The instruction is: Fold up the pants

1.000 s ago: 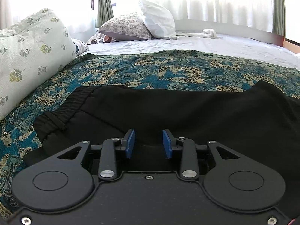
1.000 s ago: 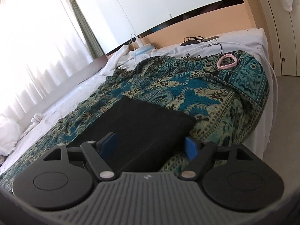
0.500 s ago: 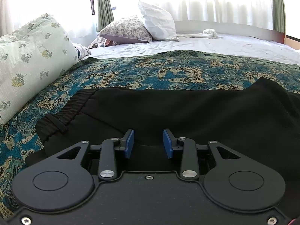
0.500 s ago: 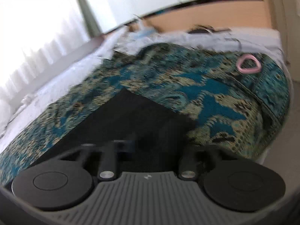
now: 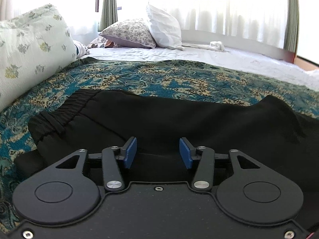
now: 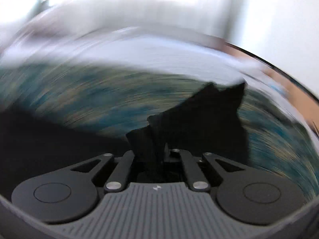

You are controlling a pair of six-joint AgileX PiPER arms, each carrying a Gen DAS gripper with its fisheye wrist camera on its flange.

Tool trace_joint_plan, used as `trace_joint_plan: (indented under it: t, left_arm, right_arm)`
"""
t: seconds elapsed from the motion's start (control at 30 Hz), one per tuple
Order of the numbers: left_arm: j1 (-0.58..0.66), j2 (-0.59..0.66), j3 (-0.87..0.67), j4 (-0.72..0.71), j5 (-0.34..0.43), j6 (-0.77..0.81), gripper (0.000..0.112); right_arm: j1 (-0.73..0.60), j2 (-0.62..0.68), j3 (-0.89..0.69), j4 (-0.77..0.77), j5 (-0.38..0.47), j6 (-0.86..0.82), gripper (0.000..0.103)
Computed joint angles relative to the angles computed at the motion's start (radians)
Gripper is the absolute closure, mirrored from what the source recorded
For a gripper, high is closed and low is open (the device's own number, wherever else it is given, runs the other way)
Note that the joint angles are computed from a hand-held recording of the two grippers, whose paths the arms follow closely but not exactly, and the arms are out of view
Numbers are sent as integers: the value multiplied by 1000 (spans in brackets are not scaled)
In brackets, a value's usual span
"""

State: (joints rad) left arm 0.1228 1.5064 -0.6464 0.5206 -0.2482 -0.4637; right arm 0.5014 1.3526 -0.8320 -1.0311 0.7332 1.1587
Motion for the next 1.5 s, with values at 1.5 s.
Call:
trace_joint_plan:
  t: [1.5]
  left_arm:
    - [22,3,10,169,-53,-153,37]
  right_arm:
    - [650,245,71,-379,190,708,87]
